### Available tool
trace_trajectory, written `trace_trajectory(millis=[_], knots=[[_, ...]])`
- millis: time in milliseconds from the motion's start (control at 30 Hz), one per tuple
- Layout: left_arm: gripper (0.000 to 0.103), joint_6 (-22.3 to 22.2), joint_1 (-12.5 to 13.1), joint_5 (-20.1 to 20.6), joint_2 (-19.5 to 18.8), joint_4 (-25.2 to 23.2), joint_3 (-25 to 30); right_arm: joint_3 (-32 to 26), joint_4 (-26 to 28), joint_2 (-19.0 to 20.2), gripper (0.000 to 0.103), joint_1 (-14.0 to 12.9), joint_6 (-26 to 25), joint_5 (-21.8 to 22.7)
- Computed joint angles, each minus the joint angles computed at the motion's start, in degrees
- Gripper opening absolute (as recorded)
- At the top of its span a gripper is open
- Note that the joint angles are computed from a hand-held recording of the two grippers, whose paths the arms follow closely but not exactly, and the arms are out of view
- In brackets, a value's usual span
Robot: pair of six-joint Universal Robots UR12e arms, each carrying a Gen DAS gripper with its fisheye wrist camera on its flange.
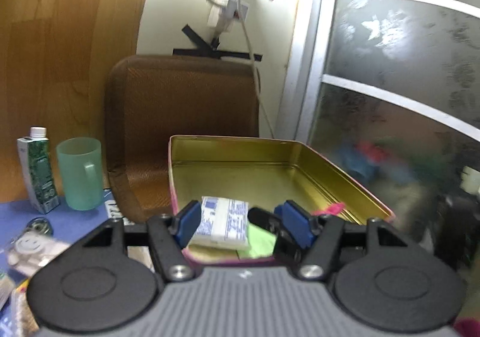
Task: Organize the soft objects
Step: 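Move the left gripper back toward the bag of cotton swabs, then grasp the cotton swab bag with the left gripper and drop it into the tin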
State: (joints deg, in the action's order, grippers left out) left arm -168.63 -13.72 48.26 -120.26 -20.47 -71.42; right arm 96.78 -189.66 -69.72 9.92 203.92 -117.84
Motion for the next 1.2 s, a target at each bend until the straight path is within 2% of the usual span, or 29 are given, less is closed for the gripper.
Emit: trace_trajectory(millis=[100, 200, 300, 533, 633, 733, 800, 833, 900, 933, 967, 1100, 1200], knots=[[0.063, 0.25, 2.33, -3.56, 2.42, 2.51, -4.36, 0.59, -1.26, -0.45, 0.037, 1.02, -0.3, -0.06], [0.063, 0.05, 5.14, -6.05, 4.43, 4.46, -8.28, 1.38, -2.96, -0.92, 0.037, 2.07, -0.85, 2.24], [0.063, -1.7, 7.84, -5.01, 5.95, 6.11, -11.37, 0.97, -1.52, -1.04, 0.037, 2.83, -1.35, 6.3], [0.062, -8.95, 11.82, 3.03, 6.42, 5.33, -13.67, -3.78, 7.72, 1.06, 0.037, 3.69, -2.55, 20.22], [0.062, -12.0, 13.1, 2.44, 6.14, 4.65, -13.99, -6.81, 13.19, 2.48, 0.037, 4.16, -4.04, 22.73], [0.062, -14.04, 13.99, 0.09, 5.36, 3.59, -13.57, -9.3, 17.8, 3.66, 0.04, 4.12, -3.17, 24.28], [0.062, -14.54, 14.23, -0.76, 4.98, 2.96, -13.51, -10.65, 20.01, 4.26, 0.048, 3.91, -1.49, 24.57], [0.062, -14.72, 14.3, -1.07, 4.85, 2.07, -13.42, -11.21, 20.98, 4.53, 0.056, 3.69, -0.21, 25.0], [0.062, -16.01, 14.76, -2.77, 4.73, 1.89, -13.67, -11.91, 22.03, 5.0, 0.059, 3.26, 2.05, 25.94], [0.062, -16.8, 14.95, -3.24, 4.59, 2.86, -13.77, -12.38, 23.27, 5.24, 0.055, 2.93, 3.35, 27.03], [0.062, -17.25, 15.14, -3.62, 4.59, 3.3, -13.97, -12.61, 24.52, 5.28, 0.032, 2.71, 4.1, 28.06], [0.062, -18.91, 15.66, -5.53, 4.25, 3.27, -13.76, -11.18, 24.38, 4.24, 0.027, 2.97, 2.55, 30.04], [0.063, -17.58, 15.87, -7.82, 4.53, 3.34, -14.03, -8.16, 22.8, 2.2, 0.026, 3.05, 2.11, 33.58]])
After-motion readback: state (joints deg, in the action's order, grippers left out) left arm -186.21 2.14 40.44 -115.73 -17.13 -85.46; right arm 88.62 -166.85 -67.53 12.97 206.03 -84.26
